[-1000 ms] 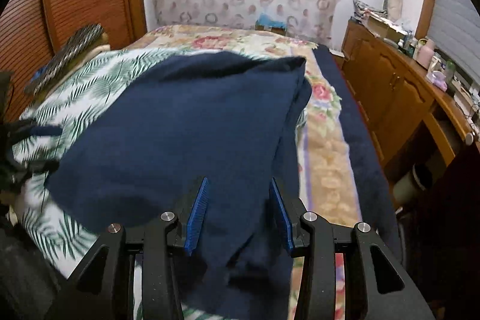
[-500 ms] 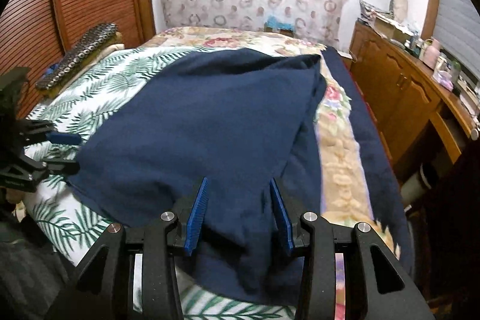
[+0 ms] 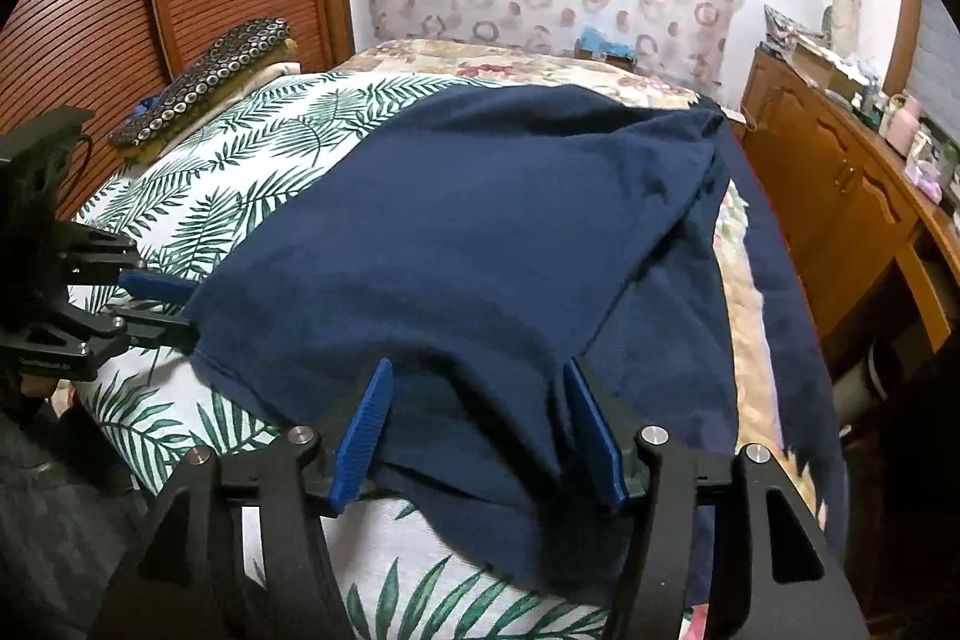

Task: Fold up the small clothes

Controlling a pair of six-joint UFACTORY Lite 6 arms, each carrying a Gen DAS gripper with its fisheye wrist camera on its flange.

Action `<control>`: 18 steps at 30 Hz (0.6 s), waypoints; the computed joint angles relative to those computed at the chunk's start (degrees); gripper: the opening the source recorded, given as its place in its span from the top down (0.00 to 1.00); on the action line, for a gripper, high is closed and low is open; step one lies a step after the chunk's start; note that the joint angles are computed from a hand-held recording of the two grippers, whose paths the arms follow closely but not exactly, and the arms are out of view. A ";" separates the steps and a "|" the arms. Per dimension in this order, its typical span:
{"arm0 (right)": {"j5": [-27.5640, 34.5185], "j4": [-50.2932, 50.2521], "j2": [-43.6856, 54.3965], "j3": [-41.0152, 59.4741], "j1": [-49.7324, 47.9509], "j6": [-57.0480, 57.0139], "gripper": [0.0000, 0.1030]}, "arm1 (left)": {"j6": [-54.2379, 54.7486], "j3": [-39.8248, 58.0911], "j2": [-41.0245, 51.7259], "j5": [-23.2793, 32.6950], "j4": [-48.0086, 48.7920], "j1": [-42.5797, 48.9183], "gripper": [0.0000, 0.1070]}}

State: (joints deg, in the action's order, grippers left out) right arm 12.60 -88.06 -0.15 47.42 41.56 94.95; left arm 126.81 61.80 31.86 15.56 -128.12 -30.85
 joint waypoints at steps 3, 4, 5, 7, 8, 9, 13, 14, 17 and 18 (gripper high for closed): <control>5.30 2.23 -0.80 -0.36 1.77 -2.74 0.37 | -0.80 0.51 0.10 -0.34 1.20 -0.35 0.88; 6.88 2.85 -0.79 -0.41 1.92 -3.34 0.37 | -0.61 0.61 0.09 -0.38 0.98 -0.43 0.89; 7.86 3.98 -0.98 -0.65 1.62 -4.46 0.37 | -0.27 0.54 -0.02 -0.17 0.64 -0.40 0.90; 8.60 4.45 -1.70 -1.98 -0.19 -5.04 0.37 | 0.19 0.32 -0.30 0.16 0.21 -0.31 0.91; 8.33 4.80 -1.97 -2.63 -1.44 -5.15 0.38 | 0.34 0.40 -0.23 0.20 0.06 -0.32 0.91; 7.32 5.28 -2.52 -3.46 -3.12 -5.39 0.38 | 0.52 0.60 -0.07 -0.05 -0.18 -0.39 0.91; 1.93 3.33 -6.90 -8.06 -9.31 -3.94 0.61 | 1.22 1.14 0.46 -0.87 -0.93 -0.63 0.91; 1.26 3.74 -7.77 -8.88 -10.34 -4.29 0.78 | 1.48 1.27 0.57 -1.10 -1.15 -0.74 0.91; -2.73 5.42 -10.90 -11.55 -13.82 -6.82 0.95 | 1.28 1.64 0.89 -1.37 -1.05 -0.92 0.91; -2.47 5.59 -11.58 -12.04 -14.08 -6.63 0.96 | 0.93 1.86 1.08 -1.50 -0.66 -0.90 0.91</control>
State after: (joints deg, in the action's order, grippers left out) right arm 10.13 -82.47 -11.73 35.38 27.48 88.33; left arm 127.74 63.66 32.94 14.07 -128.78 -31.75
